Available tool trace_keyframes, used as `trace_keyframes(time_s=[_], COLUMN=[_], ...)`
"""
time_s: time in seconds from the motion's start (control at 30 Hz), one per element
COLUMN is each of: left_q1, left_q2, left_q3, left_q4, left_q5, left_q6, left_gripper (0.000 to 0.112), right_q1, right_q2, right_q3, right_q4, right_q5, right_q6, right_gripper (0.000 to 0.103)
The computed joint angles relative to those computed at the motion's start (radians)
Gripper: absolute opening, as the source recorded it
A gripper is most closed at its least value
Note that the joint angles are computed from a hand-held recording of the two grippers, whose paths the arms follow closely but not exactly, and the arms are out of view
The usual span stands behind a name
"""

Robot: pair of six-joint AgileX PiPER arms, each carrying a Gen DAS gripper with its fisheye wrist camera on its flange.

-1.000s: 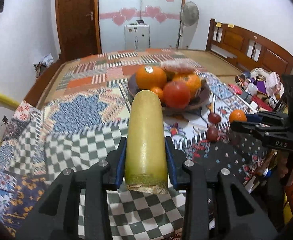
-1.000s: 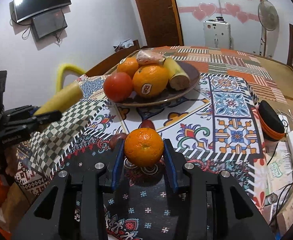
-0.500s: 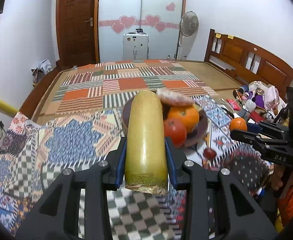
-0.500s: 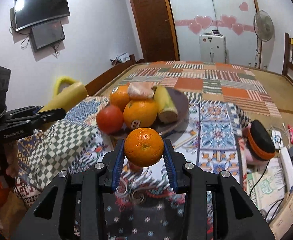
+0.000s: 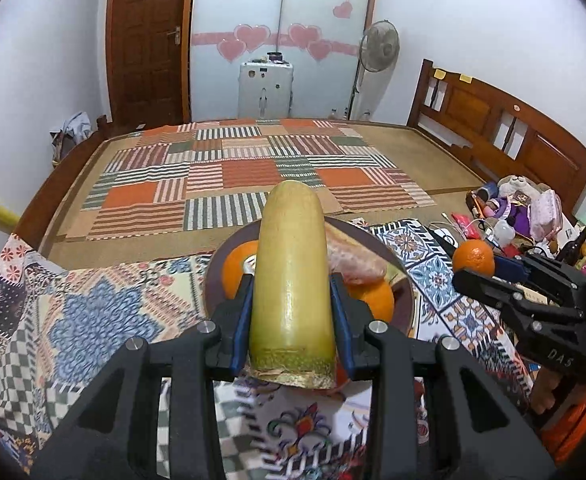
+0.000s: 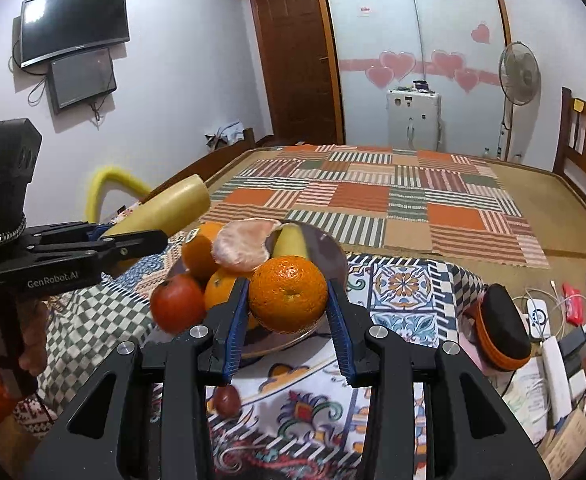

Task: Organize fruits
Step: 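Carry the squash to the plate with left tool while right tool carries the tangerine there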

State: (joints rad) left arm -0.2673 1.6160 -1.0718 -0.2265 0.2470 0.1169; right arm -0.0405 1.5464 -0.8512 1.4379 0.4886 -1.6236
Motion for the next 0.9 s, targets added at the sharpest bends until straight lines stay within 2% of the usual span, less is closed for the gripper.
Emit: trace_keyframes(time_s=[0.23,0.3,0.5,0.63,0.73,0.9], left_q1=[-0.022,-0.034,-0.028,-0.01,-0.014,-0.001], left_q2=[0.071,0.078,0.098,0.111,0.118,0.116], left_q3=[-0.067,-0.072,-0.084,-0.088,-0.079,-0.068], left_q4=[0.008,0.085,0.177,0.112,0.168,0.062], left_q5=[0.018,0.009,0.012,0.026,0.014,0.007], left_q6=[-0.032,-0.103,-0.166,-0.095,-0.143,-0.036], left_gripper=[0.036,0.036,0.036,0.036,0.037,0.038], right_q1=[-0.001,0.002,0.008,0.02,0.035,0.045], right_q2=[0.048,0.053,0.058,0.051,0.048,0.049], right_q3=[-0.043,-0.05,-0.064,-0.065,-0.067,-0.077], right_q4=[-0.044,-0.056,-0.097,-0.123,-0.139,-0.147], right_q5=[-0.015,-0.027,-0.047,-0.059,-0.068,-0.069], right_q6=[0.037,0.048,0.089,0.112,0.13,0.135], right_gripper=[0.035,0.035,0.035,0.035,0.035,0.035])
